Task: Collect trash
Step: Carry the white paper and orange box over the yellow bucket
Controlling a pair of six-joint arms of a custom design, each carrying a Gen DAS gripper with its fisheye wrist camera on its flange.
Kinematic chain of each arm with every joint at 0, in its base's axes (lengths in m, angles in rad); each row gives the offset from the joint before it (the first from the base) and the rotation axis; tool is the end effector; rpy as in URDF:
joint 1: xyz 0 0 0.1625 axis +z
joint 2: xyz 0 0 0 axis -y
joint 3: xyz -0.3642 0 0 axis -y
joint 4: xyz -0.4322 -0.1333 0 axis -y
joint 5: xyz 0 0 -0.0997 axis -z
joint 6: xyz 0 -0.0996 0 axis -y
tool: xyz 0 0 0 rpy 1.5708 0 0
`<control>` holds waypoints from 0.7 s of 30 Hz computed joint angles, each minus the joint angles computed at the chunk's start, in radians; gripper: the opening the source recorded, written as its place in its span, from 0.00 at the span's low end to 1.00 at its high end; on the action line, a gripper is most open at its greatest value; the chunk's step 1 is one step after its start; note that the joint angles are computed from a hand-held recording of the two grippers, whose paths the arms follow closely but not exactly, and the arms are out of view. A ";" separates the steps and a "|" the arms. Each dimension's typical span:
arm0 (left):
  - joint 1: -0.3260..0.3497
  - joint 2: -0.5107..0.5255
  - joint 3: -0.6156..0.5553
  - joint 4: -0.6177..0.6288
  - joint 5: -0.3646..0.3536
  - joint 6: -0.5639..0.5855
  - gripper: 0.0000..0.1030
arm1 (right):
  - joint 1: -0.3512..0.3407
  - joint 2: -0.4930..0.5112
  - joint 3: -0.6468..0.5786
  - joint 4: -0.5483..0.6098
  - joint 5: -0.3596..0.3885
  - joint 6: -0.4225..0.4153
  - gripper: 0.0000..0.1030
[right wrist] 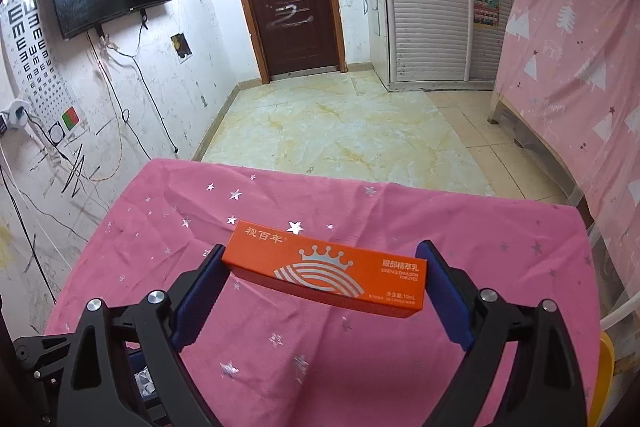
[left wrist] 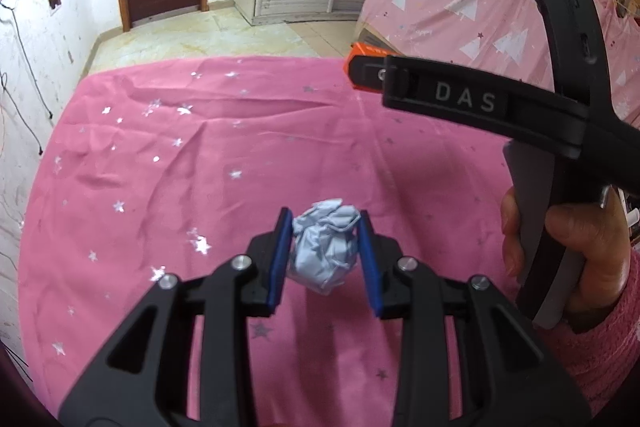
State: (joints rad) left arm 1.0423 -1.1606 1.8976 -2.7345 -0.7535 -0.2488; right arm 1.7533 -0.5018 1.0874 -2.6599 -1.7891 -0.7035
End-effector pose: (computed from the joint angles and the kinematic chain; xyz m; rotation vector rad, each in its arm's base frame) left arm -0.1168 -0.6084 0.1852 0.1115 2.4056 -0.8742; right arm 0.2576 -0.7799 0.0617 1.1055 -2.5103 0.6040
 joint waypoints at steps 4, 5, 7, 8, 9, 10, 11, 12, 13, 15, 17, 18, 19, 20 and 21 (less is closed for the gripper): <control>-0.018 0.024 -0.017 0.007 0.012 0.004 0.30 | -0.012 -0.034 0.026 -0.014 0.019 0.007 0.84; -0.021 0.029 -0.022 0.009 0.013 0.007 0.30 | -0.015 -0.041 0.031 -0.019 0.023 0.009 0.84; -0.028 0.043 -0.034 0.013 0.016 0.011 0.30 | -0.024 -0.063 0.048 -0.029 0.034 0.015 0.84; -0.034 0.050 -0.038 0.016 0.018 0.011 0.30 | -0.031 -0.077 0.056 -0.032 0.041 0.018 0.84; -0.037 0.057 -0.043 0.017 0.018 0.014 0.30 | -0.036 -0.084 0.061 -0.035 0.045 0.020 0.84; -0.042 0.068 -0.053 0.022 0.019 0.017 0.30 | -0.041 -0.091 0.066 -0.039 0.048 0.023 0.84; -0.047 0.073 -0.055 0.023 0.020 0.018 0.30 | -0.046 -0.099 0.072 -0.043 0.051 0.026 0.84; -0.051 0.082 -0.061 0.025 0.021 0.020 0.30 | -0.053 -0.109 0.078 -0.047 0.055 0.029 0.84; -0.055 0.093 -0.071 0.028 0.023 0.024 0.30 | -0.058 -0.116 0.083 -0.050 0.057 0.032 0.84; -0.062 0.112 -0.082 0.028 0.025 0.025 0.30 | -0.072 -0.133 0.089 -0.051 0.062 0.039 0.84; -0.067 0.127 -0.098 0.038 0.023 0.031 0.30 | -0.084 -0.146 0.095 -0.054 0.065 0.046 0.84; -0.068 0.138 -0.110 0.043 0.022 0.035 0.30 | -0.090 -0.155 0.098 -0.056 0.066 0.048 0.84; -0.070 0.152 -0.122 0.046 0.021 0.040 0.30 | -0.095 -0.160 0.100 -0.058 0.068 0.050 0.84; -0.073 0.161 -0.129 0.048 0.020 0.042 0.30 | -0.100 -0.167 0.102 -0.059 0.071 0.053 0.84; -0.076 0.172 -0.140 0.052 0.020 0.047 0.30 | -0.106 -0.175 0.105 -0.063 0.074 0.056 0.84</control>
